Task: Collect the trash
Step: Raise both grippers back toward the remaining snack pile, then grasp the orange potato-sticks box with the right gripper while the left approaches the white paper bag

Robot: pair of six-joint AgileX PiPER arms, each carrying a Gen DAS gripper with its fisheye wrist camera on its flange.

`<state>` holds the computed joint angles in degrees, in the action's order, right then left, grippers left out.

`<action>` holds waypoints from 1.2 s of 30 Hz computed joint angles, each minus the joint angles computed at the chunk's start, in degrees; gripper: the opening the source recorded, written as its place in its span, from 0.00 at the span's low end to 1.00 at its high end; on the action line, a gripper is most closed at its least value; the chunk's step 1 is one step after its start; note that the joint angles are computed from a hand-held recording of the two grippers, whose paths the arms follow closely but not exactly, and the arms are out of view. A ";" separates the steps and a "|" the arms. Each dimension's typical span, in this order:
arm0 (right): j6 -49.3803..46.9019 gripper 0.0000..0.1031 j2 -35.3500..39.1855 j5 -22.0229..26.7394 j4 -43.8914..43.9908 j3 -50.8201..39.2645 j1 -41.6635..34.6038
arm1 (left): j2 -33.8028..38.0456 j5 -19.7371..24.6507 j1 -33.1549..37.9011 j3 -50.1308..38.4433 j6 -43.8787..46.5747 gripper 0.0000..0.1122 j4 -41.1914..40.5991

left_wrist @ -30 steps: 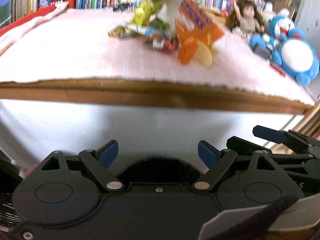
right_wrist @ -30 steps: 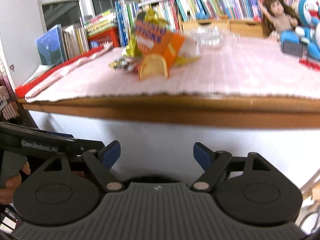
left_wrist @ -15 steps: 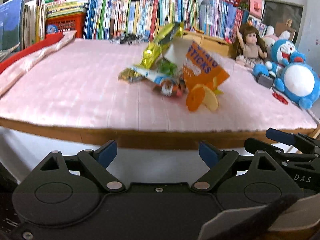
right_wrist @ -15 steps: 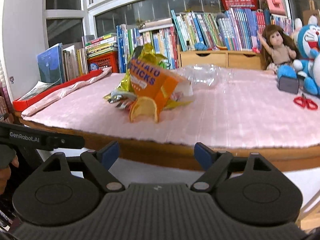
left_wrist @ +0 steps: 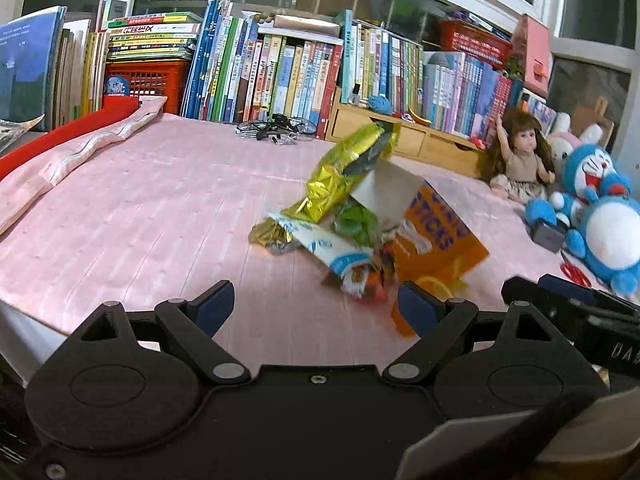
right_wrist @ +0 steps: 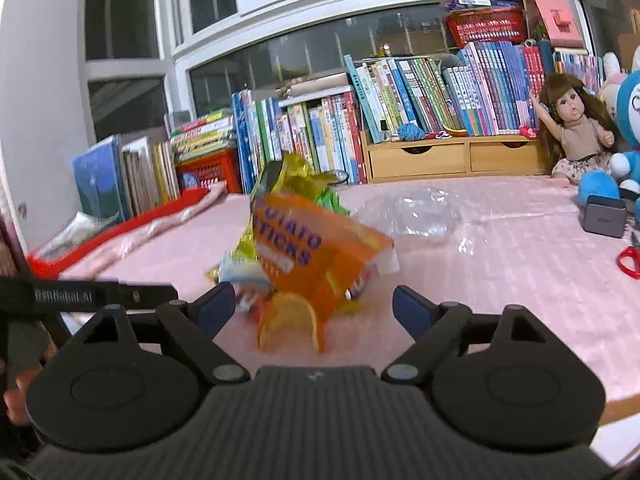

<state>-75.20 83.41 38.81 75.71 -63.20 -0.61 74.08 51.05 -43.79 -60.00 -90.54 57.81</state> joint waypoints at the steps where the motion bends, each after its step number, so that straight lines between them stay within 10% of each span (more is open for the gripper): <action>1: 0.83 0.90 0.88 -0.29 -0.13 -1.11 0.45 | 0.67 -0.96 0.99 -0.40 0.00 0.78 -0.11; 12: 23.63 1.00 12.41 -3.26 -16.68 -18.12 8.46 | 2.71 -25.47 19.24 2.87 -10.85 0.77 -4.85; 16: 28.88 1.00 14.36 -5.60 -18.40 -19.72 10.41 | 5.02 -30.42 25.06 1.56 -2.14 0.74 -14.90; 22: 30.02 1.00 14.48 -9.89 -19.49 -19.20 12.73 | 9.44 -32.72 27.73 -1.63 6.67 0.66 -22.91; 30: 35.35 1.00 17.13 -9.41 -24.53 -22.62 12.87 | 13.13 -32.99 26.84 -3.83 7.59 0.22 -23.02; 36: 26.66 0.70 16.27 -7.97 -13.45 -20.70 10.04 | 11.83 -28.37 22.09 -4.19 -1.75 0.17 -8.90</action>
<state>-48.54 99.67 30.84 62.26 -83.89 9.42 85.91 22.68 -21.70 -64.19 -92.30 48.91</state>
